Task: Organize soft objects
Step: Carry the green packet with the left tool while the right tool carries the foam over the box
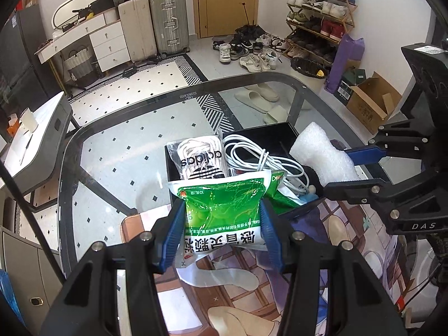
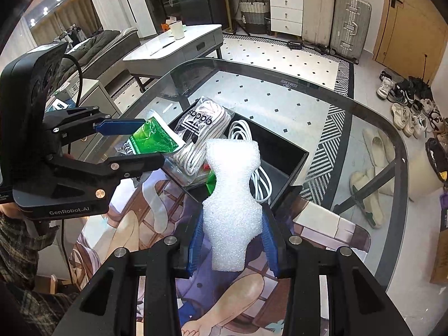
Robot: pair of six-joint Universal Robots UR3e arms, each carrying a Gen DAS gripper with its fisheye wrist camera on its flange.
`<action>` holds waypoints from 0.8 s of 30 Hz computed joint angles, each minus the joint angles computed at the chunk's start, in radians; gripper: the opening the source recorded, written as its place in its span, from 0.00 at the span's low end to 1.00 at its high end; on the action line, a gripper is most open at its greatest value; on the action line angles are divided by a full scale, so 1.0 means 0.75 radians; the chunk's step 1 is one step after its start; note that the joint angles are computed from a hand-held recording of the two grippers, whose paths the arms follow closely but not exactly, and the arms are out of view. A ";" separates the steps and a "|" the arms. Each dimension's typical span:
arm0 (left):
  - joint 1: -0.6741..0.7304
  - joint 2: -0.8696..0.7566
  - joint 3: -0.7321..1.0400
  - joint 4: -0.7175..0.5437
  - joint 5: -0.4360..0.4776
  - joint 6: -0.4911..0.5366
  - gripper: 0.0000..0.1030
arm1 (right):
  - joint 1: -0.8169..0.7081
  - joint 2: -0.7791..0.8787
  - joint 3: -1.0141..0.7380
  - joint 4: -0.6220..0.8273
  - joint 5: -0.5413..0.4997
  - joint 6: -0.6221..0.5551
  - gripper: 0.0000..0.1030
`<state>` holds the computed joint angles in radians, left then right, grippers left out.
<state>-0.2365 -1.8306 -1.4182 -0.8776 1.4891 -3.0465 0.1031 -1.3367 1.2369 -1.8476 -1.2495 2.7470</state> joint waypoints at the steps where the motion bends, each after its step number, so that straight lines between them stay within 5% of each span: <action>1: -0.001 -0.017 0.020 -0.004 -0.001 0.002 0.50 | 0.002 0.017 -0.021 0.004 0.001 0.003 0.37; 24: 0.006 -0.314 0.305 -0.076 -0.045 0.001 0.50 | 0.057 0.475 -0.569 0.160 -0.012 0.069 0.37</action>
